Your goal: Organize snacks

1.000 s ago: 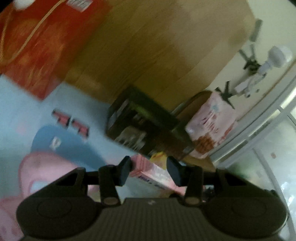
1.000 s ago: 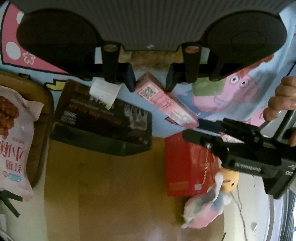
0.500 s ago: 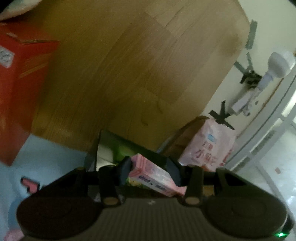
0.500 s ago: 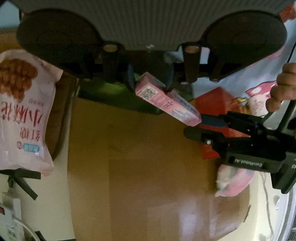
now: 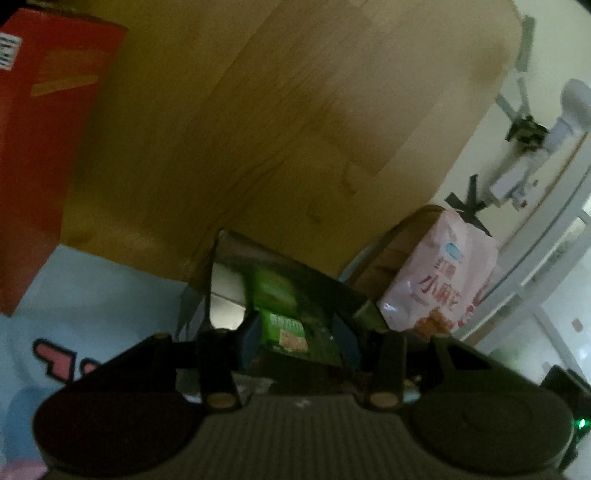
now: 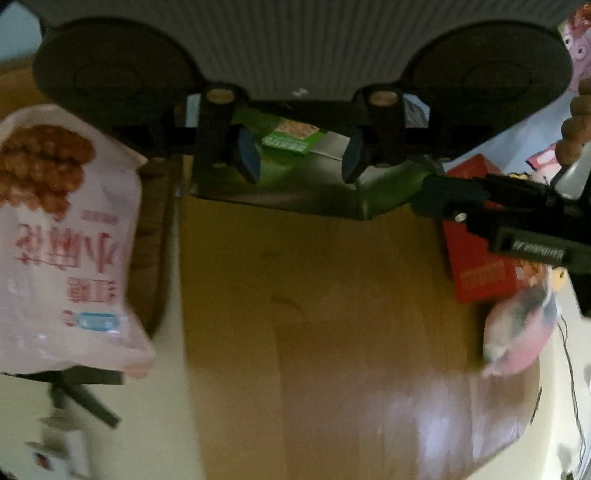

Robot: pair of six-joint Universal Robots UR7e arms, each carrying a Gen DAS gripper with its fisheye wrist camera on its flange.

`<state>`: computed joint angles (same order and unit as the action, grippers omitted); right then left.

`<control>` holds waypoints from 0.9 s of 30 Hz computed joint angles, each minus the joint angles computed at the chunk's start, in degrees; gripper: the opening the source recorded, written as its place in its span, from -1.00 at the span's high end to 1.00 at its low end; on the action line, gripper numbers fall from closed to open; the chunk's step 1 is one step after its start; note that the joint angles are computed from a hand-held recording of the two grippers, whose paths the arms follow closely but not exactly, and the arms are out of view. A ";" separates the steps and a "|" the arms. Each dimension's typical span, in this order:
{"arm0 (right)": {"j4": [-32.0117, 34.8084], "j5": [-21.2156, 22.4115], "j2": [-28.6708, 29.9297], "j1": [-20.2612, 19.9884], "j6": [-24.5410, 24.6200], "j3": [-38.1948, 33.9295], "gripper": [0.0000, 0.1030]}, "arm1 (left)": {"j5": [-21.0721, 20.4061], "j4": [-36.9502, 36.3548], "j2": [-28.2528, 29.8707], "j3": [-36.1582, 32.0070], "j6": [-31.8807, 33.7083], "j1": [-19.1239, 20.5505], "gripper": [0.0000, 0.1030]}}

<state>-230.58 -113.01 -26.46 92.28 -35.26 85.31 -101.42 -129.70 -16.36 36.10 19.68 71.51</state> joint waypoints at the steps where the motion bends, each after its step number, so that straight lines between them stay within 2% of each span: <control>1: -0.82 -0.25 -0.60 0.07 0.55 1.56 0.00 | 0.35 -0.07 -0.83 1.07 0.01 0.02 0.21; 8: -2.84 2.34 -5.77 -0.63 9.36 16.29 -0.01 | -0.01 -4.39 -12.39 18.13 3.43 2.48 0.21; 13: -1.60 2.63 -6.04 -0.34 12.80 22.96 0.00 | 0.54 -4.63 -20.53 28.57 4.83 5.13 0.21; 16: -1.70 5.14 -5.74 0.35 14.98 26.37 0.00 | 0.35 -5.21 -25.02 34.38 5.24 6.54 0.21; 18: -2.13 6.66 -5.31 1.04 15.42 27.80 0.00 | 0.02 -6.23 -27.64 37.90 5.10 7.41 0.21; 21: -3.04 7.17 -3.83 2.87 13.58 28.03 0.00 | -1.35 -6.45 -30.64 41.49 3.94 8.90 0.21; 23: -0.20 8.62 -3.81 3.46 13.76 27.79 0.00 | -3.27 -5.27 -32.24 42.97 3.27 9.90 0.21; 27: 4.43 5.66 -1.92 5.32 13.18 25.42 -0.02 | -7.19 -1.90 -34.99 45.27 4.38 11.46 0.21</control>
<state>-226.15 -107.36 -28.38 97.60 -22.08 110.73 -108.60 -131.60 -51.35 81.37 24.05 82.97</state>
